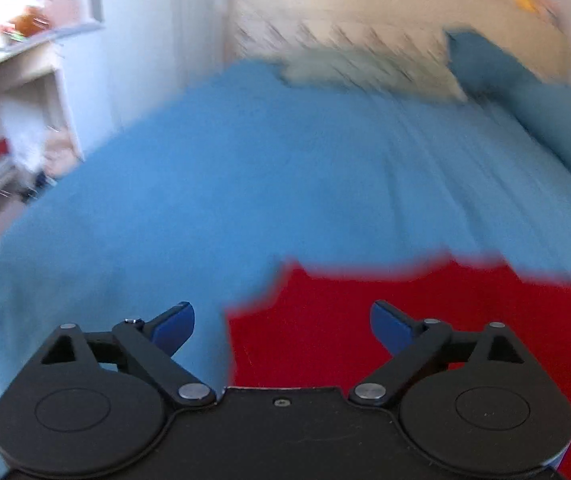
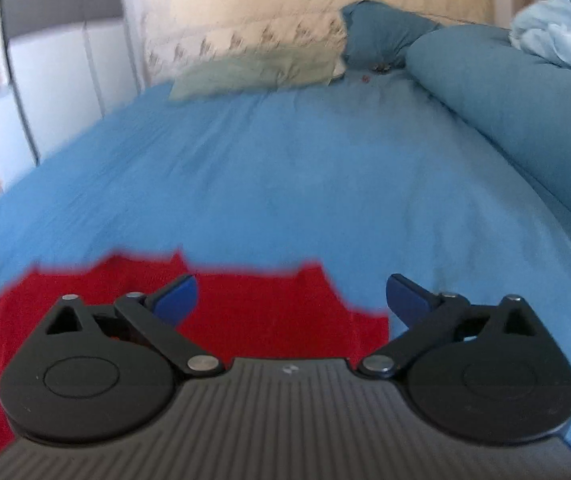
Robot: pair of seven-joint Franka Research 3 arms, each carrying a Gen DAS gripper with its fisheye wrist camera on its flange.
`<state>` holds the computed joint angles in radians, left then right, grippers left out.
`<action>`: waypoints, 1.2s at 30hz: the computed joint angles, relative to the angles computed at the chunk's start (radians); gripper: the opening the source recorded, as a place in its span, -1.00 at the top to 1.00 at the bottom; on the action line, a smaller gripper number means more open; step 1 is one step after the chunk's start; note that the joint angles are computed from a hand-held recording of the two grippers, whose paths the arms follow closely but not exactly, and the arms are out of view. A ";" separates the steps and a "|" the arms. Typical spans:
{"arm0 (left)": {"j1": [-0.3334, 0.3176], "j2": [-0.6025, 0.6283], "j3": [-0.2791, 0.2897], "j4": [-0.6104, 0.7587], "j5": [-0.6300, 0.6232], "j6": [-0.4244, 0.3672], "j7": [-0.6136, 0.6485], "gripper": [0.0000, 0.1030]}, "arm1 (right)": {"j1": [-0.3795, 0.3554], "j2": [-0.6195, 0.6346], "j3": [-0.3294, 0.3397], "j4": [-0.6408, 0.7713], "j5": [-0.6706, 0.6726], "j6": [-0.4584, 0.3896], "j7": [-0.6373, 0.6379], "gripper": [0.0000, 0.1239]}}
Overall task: Fold small clothes
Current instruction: 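Lay the hem over the collar and open both tools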
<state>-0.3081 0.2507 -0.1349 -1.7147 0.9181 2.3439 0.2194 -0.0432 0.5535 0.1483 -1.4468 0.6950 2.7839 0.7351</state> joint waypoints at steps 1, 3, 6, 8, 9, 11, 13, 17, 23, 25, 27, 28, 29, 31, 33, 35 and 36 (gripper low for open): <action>0.007 -0.006 -0.017 -0.022 -0.052 0.013 0.044 -0.89 | -0.004 -0.025 0.004 -0.039 -0.004 -0.033 -0.011 -0.66; 0.012 -0.016 -0.034 -0.068 -0.118 0.046 0.085 -0.89 | 0.001 -0.053 0.001 -0.097 -0.006 -0.067 -0.026 -0.66; 0.014 -0.018 -0.039 -0.121 -0.187 0.056 0.097 -0.88 | 0.033 -0.047 -0.046 -0.126 -0.044 -0.088 0.041 -0.66; 0.005 -0.036 -0.028 -0.165 -0.142 0.085 0.054 -0.97 | 0.045 -0.024 -0.075 -0.124 -0.076 -0.070 0.108 -0.66; 0.007 -0.038 -0.030 -0.168 -0.154 0.069 0.061 -1.00 | 0.012 -0.016 -0.048 -0.123 -0.036 -0.065 0.075 -0.66; 0.028 -0.038 -0.031 -0.182 -0.212 0.105 0.068 -1.00 | -0.018 -0.006 -0.025 -0.117 -0.006 -0.065 0.034 -0.66; 0.038 -0.046 -0.028 -0.194 -0.233 0.120 0.061 -1.00 | -0.002 -0.003 -0.041 -0.110 -0.038 -0.069 0.040 -0.66; 0.011 -0.027 -0.039 -0.113 -0.245 -0.011 0.080 -0.97 | 0.003 -0.004 -0.057 -0.060 -0.077 -0.147 0.100 -0.66; -0.015 -0.096 -0.066 -0.089 -0.224 -0.061 0.070 -1.00 | -0.041 -0.170 -0.043 -0.172 0.005 -0.171 -0.062 -0.66; -0.019 -0.077 -0.085 -0.046 -0.282 -0.091 0.141 -1.00 | -0.031 -0.191 -0.086 -0.182 -0.027 -0.218 -0.026 -0.66; -0.024 -0.050 -0.091 -0.010 -0.315 -0.084 0.187 -1.00 | -0.031 -0.188 -0.114 -0.175 -0.050 -0.261 0.003 -0.66; -0.031 -0.033 -0.093 0.010 -0.324 -0.081 0.199 -1.00 | -0.028 -0.180 -0.129 -0.167 -0.069 -0.274 0.029 -0.66; -0.037 -0.019 -0.093 0.027 -0.333 -0.076 0.211 -1.00 | -0.027 -0.168 -0.138 -0.155 -0.081 -0.285 0.053 -0.66; -0.055 0.031 -0.088 0.085 -0.333 -0.074 0.227 -1.00 | -0.039 -0.137 -0.138 -0.125 -0.080 -0.315 0.073 -0.66; -0.076 0.091 -0.076 0.155 -0.323 -0.080 0.242 -1.00 | -0.053 -0.108 -0.133 -0.102 -0.076 -0.342 0.073 -0.65; -0.093 0.151 -0.061 0.227 -0.322 -0.093 0.266 -1.00 | -0.064 -0.070 -0.126 -0.065 -0.074 -0.377 0.074 -0.46; -0.102 0.175 -0.053 0.250 -0.321 -0.091 0.270 -1.00 | -0.069 -0.059 -0.124 -0.058 -0.073 -0.384 0.073 -0.43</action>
